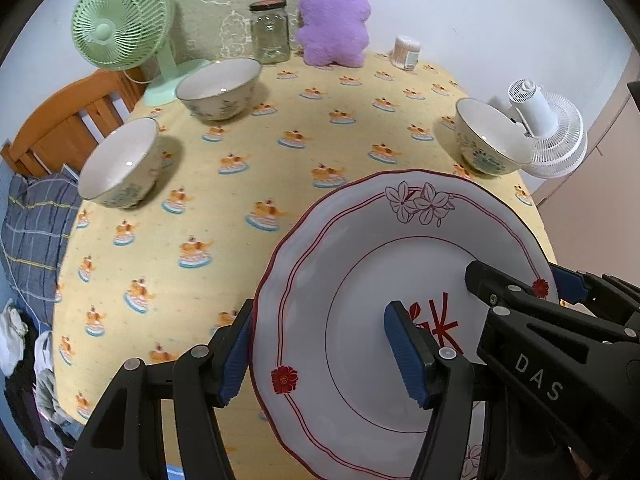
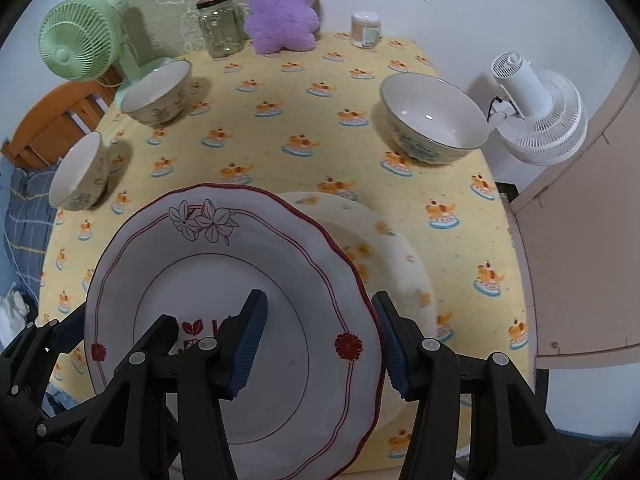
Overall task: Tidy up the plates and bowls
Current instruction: 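Lift the red-rimmed plate with the right gripper over the flower plate stack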
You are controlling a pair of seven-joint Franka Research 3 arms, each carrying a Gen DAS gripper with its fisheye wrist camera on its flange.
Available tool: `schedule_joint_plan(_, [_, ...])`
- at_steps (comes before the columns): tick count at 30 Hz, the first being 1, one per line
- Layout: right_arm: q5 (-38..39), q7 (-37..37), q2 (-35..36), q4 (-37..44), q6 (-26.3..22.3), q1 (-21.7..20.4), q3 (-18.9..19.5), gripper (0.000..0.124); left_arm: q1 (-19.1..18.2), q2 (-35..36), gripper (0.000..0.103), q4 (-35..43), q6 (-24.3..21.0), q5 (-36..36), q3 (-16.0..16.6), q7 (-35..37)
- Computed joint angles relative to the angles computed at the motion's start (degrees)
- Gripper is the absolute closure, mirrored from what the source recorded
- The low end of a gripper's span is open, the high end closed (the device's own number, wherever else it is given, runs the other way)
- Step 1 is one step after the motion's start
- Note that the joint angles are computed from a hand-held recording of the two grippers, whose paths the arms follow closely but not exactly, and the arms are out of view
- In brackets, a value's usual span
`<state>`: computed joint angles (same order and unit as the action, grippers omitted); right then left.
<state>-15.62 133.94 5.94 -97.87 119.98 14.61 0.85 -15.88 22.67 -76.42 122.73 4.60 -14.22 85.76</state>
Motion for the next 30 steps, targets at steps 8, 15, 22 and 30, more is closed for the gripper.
schedule_joint_plan(8, [0.7, -3.2, -2.3, -4.2, 0.9, -2.0, -0.6, 0.067, -2.2, 1.8, 0.039, 1.1, -0.6, 0.7, -0.5, -3.6])
schedule_joint_plan(15, [1.8, -5.3, -2.6, -5.7, 1.6, -3.6, -0.9, 0.067, -3.9, 4.0, 0.039, 3.2, -1.5, 1.8, -0.4, -6.0])
schedule_joint_plan(22, [3.5, -6.3, -2.0, -6.3, 2.0, -4.4, -1.2, 0.067, -4.9, 6.1, 0.038, 5.5, -3.4, 2.9, -0.2, -6.5])
schedule_joint_plan(30, [3.7, -6.1, -0.9, -5.8, 2.1, -4.5, -1.5, 0.067, -5.8, 9.2, 0.038, 9.5, -5.7, 3.6, 0.1, -6.3])
